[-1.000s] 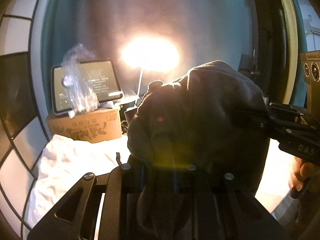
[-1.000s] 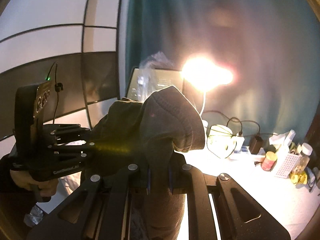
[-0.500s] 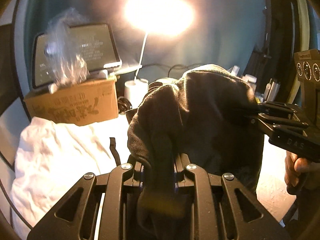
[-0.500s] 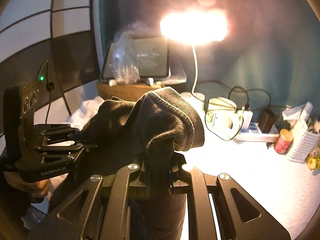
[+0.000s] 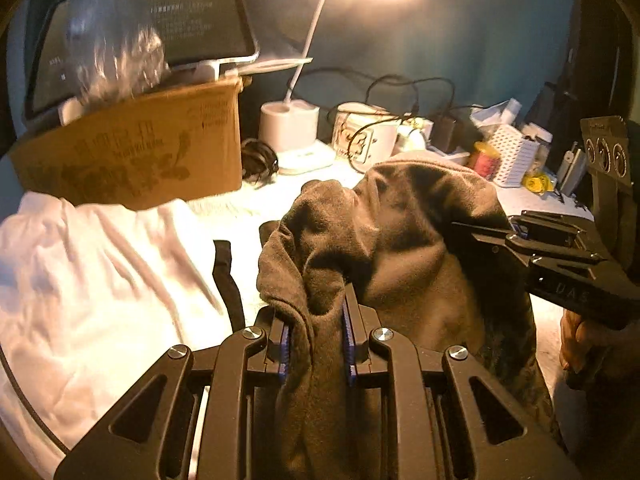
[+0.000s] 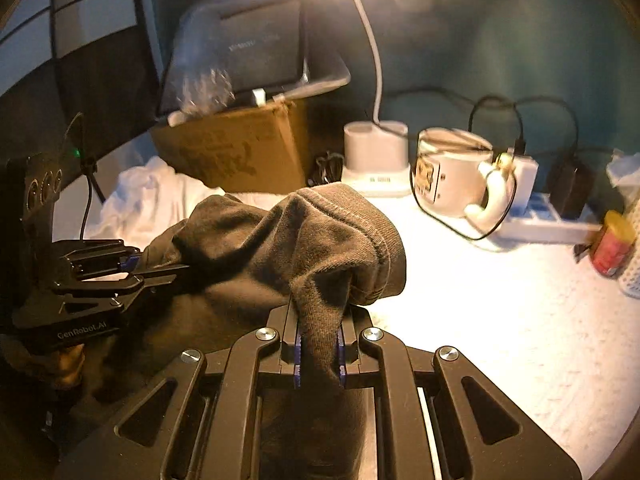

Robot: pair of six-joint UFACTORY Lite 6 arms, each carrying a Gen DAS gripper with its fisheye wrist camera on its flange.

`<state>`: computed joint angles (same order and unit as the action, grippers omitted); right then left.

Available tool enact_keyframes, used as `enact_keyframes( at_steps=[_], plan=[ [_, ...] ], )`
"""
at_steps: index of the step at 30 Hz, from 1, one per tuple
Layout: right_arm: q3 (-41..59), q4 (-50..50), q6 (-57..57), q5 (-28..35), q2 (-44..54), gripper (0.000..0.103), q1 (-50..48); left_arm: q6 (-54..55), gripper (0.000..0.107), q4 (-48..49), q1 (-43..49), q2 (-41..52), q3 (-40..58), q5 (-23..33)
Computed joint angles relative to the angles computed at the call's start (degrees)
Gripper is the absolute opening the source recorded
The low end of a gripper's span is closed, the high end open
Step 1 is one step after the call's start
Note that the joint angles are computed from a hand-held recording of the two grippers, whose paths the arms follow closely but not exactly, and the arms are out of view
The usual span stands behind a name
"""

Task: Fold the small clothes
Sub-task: 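Lower the folded end onto the strip and open both grippers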

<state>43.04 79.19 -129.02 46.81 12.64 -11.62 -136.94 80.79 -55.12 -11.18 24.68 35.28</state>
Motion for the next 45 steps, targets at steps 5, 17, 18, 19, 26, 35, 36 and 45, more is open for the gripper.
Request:
enact_keyframes(
  at_steps=[5,17,18,19,26,35,36,45],
  plan=[
    [7.02,-0.61,4.0,-3.41,9.98,0.014,2.84,-7.38,0.019,7.18,4.93,4.94,0.0,-4.9],
    [28.19,-15.4,29.55,3.6,25.42,0.037,4.51,-9.52,0.022,11.81,14.07,3.15,-1.59,-12.75],
    [27.94,-14.27,28.88,2.89,25.26,0.042,4.89,-9.02,0.022,11.66,14.64,3.16,-1.43,-12.76],
    [28.13,-13.32,28.47,2.32,25.4,0.043,5.3,-8.26,0.022,11.17,15.03,2.72,-1.62,-12.44],
    [28.04,-7.73,24.04,-0.06,26.32,0.043,6.65,-6.23,0.025,14.02,21.68,5.0,-0.7,-14.71],
    [32.1,-10.67,32.14,0.83,28.54,0.044,5.51,-1.16,0.026,8.91,20.12,5.42,-0.07,-12.07],
    [33.29,-11.23,33.98,1.16,29.1,0.044,5.85,-0.12,0.026,8.06,19.96,5.47,0.15,-11.88],
    [22.67,1.04,13.45,-7.25,20.19,0.044,10.49,0.92,0.026,7.88,21.88,3.66,-0.56,-12.17]
  ],
)
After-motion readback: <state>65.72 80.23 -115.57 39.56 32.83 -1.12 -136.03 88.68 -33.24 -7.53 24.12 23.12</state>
